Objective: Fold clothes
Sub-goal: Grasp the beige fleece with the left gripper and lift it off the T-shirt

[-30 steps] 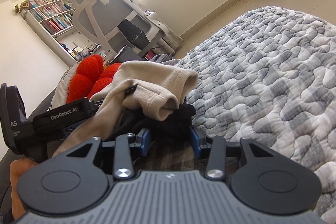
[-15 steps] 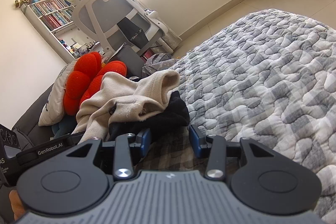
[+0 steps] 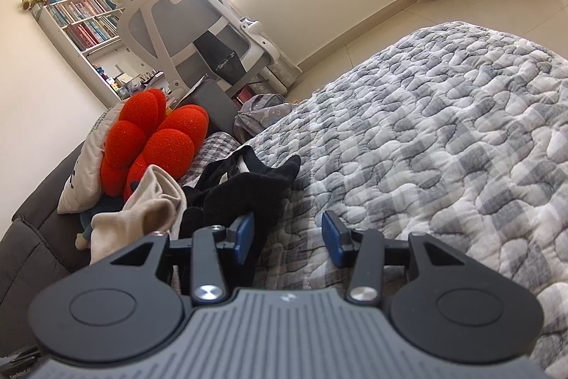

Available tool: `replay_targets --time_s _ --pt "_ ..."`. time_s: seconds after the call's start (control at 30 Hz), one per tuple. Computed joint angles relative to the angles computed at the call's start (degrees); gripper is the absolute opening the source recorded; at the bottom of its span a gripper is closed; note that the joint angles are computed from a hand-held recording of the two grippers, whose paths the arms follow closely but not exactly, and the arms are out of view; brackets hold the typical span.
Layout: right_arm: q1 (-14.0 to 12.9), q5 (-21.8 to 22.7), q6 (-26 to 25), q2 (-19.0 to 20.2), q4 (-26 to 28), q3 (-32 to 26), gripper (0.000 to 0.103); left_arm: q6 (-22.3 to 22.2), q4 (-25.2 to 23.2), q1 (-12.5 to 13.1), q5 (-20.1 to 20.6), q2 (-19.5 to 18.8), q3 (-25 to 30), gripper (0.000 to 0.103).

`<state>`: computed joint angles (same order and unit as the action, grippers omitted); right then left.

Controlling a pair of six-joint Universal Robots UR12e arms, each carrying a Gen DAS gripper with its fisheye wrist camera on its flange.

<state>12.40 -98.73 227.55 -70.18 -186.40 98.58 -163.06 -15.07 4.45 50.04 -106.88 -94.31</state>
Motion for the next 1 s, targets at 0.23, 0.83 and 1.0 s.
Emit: replay_targets --time_s 0.23,0.83,1.0 --pt "0.23 -1.17 0.58 0.08 0.01 -0.13 0.048 2.51 -0.63 -4.46 -0.42 -3.78 6.62 0.101" --pt "0.83 -3.26 -2.85 0.34 2.09 -1.07 0.048 2.56 5.49 -4.53 11.65 -2.39 1.22 0.013" --pt "0.90 -3.47 -2.79 0.39 2.38 -1.25 0.048 6.72 -5.39 -0.59 5.33 2.00 -3.65 0.001"
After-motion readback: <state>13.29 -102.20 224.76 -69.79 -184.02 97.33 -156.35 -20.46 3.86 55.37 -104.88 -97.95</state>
